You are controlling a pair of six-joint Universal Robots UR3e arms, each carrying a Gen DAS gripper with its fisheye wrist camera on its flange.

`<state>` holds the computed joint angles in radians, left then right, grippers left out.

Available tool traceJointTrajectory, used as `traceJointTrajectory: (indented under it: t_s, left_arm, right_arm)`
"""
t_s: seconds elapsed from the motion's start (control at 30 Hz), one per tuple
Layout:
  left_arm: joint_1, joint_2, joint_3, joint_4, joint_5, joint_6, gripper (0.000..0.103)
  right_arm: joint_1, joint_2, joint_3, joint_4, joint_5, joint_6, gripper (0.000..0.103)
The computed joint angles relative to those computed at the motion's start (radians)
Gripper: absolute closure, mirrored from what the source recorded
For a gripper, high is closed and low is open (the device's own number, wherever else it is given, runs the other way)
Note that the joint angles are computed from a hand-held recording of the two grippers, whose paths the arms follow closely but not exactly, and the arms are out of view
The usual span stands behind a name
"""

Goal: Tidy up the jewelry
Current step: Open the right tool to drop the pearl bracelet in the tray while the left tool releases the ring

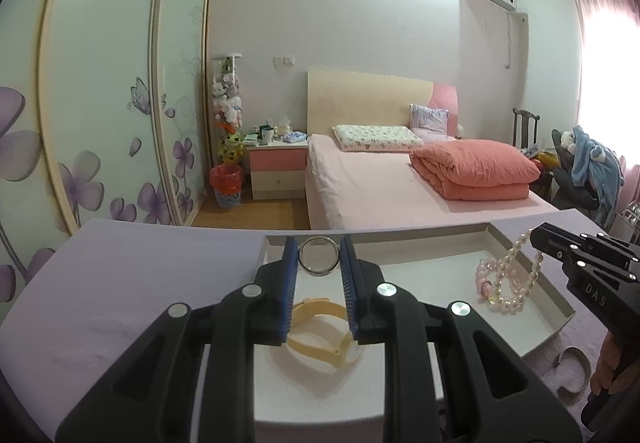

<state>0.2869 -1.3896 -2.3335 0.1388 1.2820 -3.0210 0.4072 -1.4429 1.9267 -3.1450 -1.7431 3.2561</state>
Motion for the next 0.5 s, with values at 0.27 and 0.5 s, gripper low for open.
traceJointTrajectory:
  t_s: [0.27,0.5]
  left_arm:
    - [-0.076,-0.147,0.073,0.061,0.072,-0.019,0.081]
    - [-0.072,-0.206,0.107,0.065,0.070,-0.014,0.081]
  right_arm:
    - [-0.027,0.026,-0.015,0.011,0.018,0.008,0.093]
    - [-0.031,0.039,-0.025,0.027,0.031,0.010,0.092]
